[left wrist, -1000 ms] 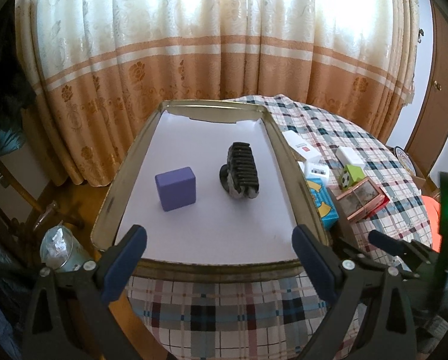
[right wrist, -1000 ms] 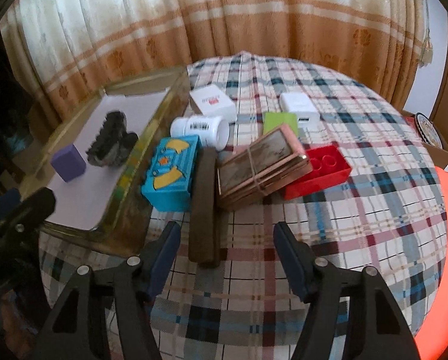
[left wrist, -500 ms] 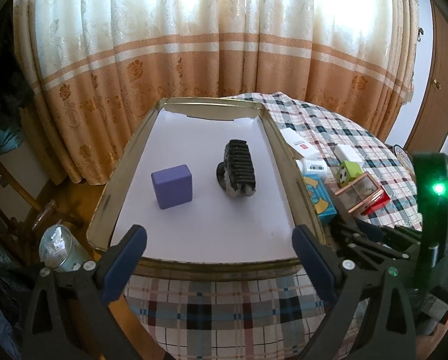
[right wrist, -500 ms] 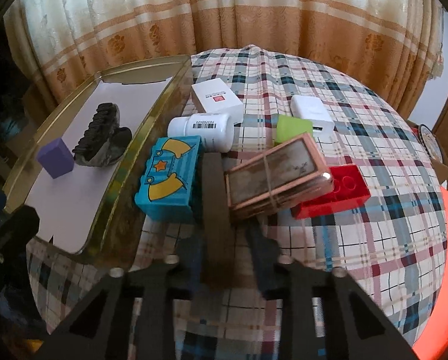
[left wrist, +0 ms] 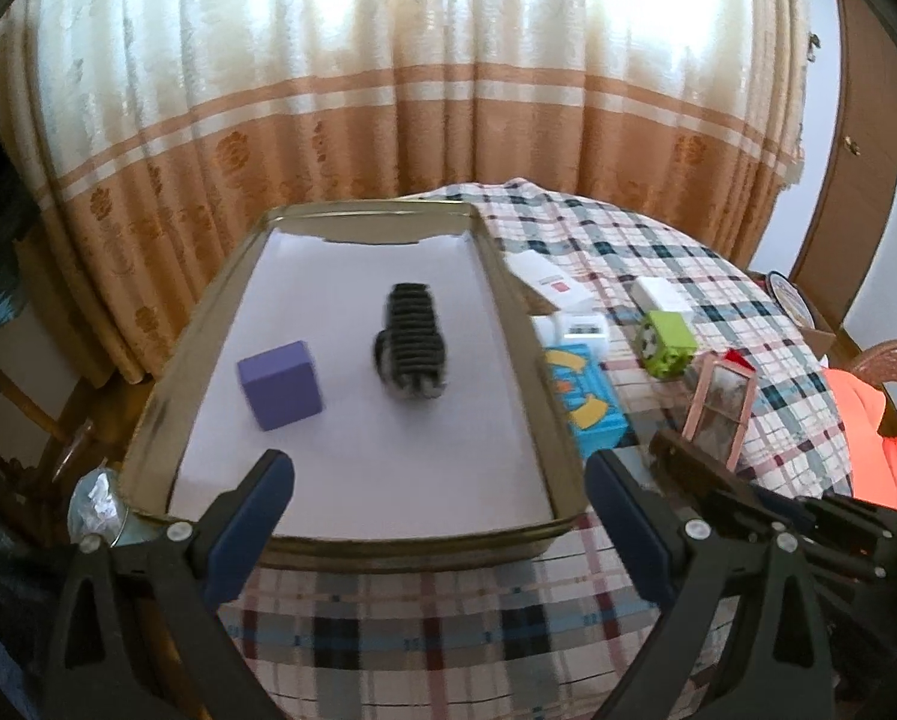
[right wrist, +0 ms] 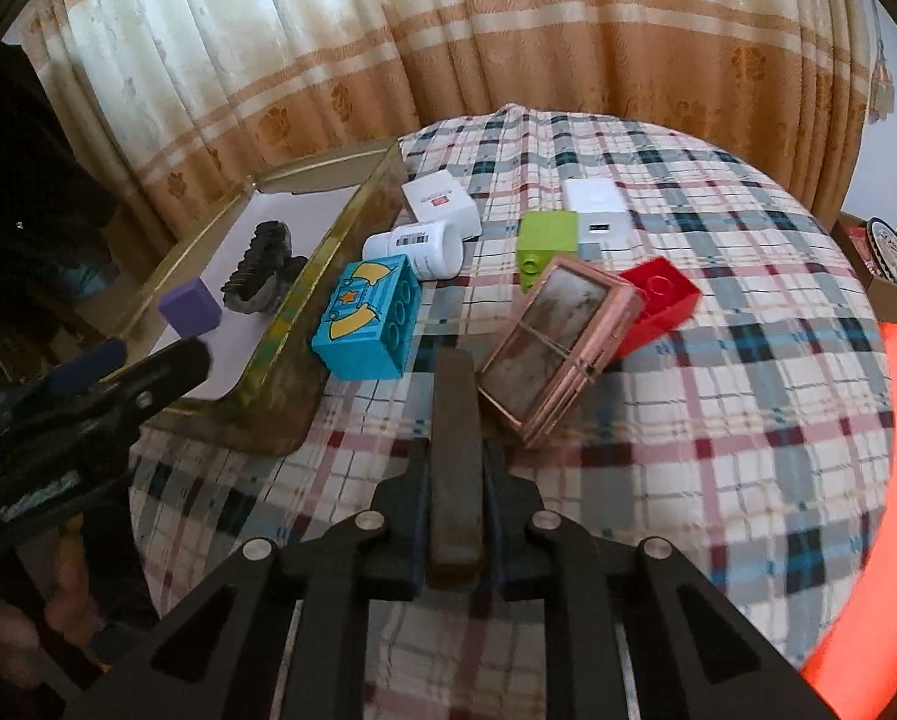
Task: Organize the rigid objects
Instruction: 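Grasp the brown wooden bar with the right tool, then grasp the pink photo frame with the left tool while the right tool holds the wooden bar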
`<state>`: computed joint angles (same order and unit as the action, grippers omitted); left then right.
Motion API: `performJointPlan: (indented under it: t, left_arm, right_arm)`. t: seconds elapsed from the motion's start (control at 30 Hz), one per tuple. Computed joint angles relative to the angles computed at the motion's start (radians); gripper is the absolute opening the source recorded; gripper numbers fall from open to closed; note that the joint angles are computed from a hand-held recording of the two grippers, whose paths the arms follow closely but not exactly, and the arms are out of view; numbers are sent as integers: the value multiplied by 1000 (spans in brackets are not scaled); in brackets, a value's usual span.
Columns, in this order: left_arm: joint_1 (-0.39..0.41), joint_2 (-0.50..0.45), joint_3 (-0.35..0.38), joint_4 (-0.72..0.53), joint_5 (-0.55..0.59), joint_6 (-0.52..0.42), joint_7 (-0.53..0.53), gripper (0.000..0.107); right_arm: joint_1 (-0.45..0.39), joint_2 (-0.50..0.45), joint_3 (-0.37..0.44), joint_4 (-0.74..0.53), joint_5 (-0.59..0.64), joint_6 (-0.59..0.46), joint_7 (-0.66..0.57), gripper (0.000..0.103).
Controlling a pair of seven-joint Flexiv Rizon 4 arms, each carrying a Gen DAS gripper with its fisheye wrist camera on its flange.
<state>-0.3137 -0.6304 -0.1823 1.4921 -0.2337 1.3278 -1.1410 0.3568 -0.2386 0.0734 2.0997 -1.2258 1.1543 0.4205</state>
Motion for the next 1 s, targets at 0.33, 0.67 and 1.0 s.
performJointPlan:
  t: [0.33, 0.67, 1.0]
  left_arm:
    - [-13, -1, -42, -3, -9, -11, 61, 99]
    - [-37, -4, -74, -17, -45, -64, 92, 99]
    - [-102, -45, -67, -93, -65, -143, 66, 98]
  right_arm:
    - [-20, 86, 37, 92, -33, -5, 54, 17]
    - [-34, 219, 101, 163, -2, -114, 56, 17]
    - [-79, 314, 132, 233, 1, -258, 175, 17]
